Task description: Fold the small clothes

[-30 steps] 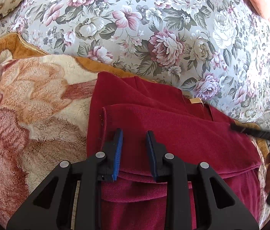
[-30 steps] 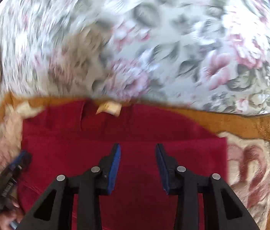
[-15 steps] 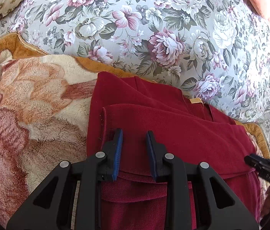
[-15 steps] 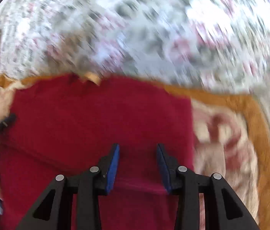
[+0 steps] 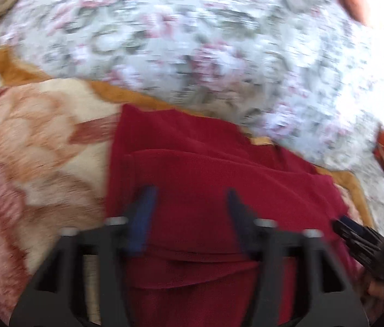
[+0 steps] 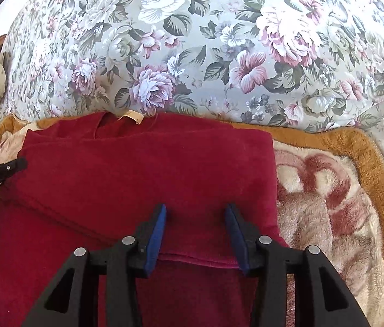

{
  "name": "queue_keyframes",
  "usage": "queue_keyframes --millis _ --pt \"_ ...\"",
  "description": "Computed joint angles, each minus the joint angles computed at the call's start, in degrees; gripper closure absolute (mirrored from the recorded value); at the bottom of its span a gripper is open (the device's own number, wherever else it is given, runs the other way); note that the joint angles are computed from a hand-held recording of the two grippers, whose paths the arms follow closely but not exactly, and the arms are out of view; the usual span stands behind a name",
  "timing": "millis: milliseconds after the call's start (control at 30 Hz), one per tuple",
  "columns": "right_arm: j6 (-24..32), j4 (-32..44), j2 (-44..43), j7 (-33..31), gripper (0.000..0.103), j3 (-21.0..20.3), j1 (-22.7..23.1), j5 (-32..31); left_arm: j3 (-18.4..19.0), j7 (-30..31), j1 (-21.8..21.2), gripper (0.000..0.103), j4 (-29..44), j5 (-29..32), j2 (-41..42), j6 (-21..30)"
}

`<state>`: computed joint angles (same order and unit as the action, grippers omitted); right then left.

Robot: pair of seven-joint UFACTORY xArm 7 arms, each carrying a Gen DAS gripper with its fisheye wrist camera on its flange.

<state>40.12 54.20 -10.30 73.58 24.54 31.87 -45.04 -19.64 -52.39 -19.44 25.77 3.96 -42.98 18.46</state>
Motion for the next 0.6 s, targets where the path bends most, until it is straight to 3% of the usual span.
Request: queue_keyframes --millis 133,233,300,367,467,533,600 --pt "-2.05 -1.1 -0.89 -0.33 0.055 -0.52 -0.09 1.17 -3.79 1.16 1.71 0.009 5.65 3.67 4.01 6.56" --pt "-4.94 -2.15 -1.43 -1.35 0.043 -0.76 -0.42 2.3 -6.31 2.25 2.76 0.001 10.8 7.68 8.45 13.42" --pt "-7.06 -2.63 -1.38 -3.1 0.027 -0.92 -0.56 3.46 -8.64 1.39 3.81 0.0 14.24 11.38 11.36 18.48" --pt "-6.17 -1.6 -0.15 -5.12 0.022 -0.29 -0.55 4.0 -8.01 0.66 3.05 0.0 15.13 12.89 12.46 19.84" --pt "0.65 2.18 2.73 -7.19 0.021 0.86 0.59 3.09 -4.67 2.9 -0.66 0.001 16.27 10.81 12.67 23.37" --pt "2.95 3.5 2.88 -10.7 0.022 -0.48 1.97 7.73 -3.42 3.27 -3.36 0.004 16.03 8.45 9.05 25.12" --pt "7.65 5.12 1.26 -12.36 0.036 -0.68 2.96 11.06 -4.22 0.93 -4.71 0.004 13.53 7.51 2.61 24.65"
